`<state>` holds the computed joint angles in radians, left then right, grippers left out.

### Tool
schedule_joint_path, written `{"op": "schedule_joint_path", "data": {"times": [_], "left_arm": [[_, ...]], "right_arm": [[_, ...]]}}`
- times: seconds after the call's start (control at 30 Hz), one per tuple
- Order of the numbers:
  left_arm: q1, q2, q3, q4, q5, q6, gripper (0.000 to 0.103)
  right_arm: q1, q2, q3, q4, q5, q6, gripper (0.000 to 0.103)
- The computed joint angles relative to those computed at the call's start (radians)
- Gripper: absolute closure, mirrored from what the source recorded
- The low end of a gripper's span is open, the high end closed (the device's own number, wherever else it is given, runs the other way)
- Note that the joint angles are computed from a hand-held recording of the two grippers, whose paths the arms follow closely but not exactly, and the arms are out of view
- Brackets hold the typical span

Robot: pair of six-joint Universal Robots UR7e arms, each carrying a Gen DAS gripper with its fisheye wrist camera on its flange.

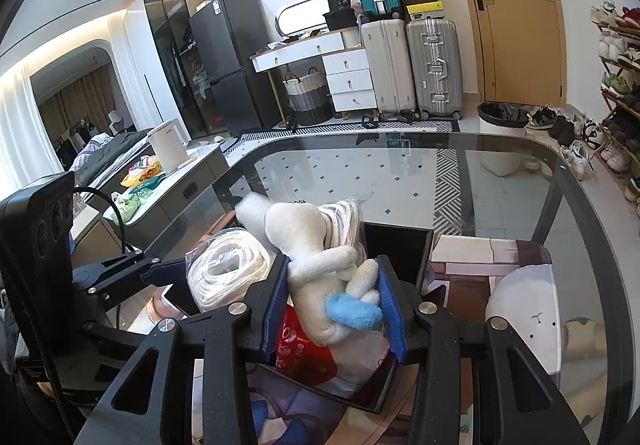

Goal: Organize soft objects
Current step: 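Lower the rope bag into the box with left gripper while right gripper lowers the plush toy in, then open both grippers and withdraw them from the box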

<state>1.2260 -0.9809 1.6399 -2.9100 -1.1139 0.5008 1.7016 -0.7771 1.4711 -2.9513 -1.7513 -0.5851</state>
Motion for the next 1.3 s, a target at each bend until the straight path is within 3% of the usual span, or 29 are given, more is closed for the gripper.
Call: {"op": "schedule_joint_path", "data": {"times": [0.67,0.93,1.0,1.07,1.3], "left_arm": [[0.007,-0.016,0.011,0.01,-0.019,0.014,0.039],[0.004,-0.036,0.031,0.012,-0.025,0.012,0.036],[0.003,-0.045,0.043,0.002,-0.029,0.017,0.034],[0.003,-0.057,0.057,-0.006,-0.039,0.019,0.028],[-0.01,-0.091,0.118,-0.078,-0.037,0.031,0.013]], "right_arm": [[-0.009,0.002,-0.007,0.066,-0.012,-0.022,0.06],[-0.002,-0.017,0.045,-0.022,-0.01,-0.084,0.052],[-0.003,-0.031,0.064,-0.042,-0.004,-0.089,0.045],[-0.009,-0.048,0.09,-0.065,0.008,-0.086,0.028],[-0.033,-0.116,0.2,-0.143,0.063,-0.082,0.006]]}}
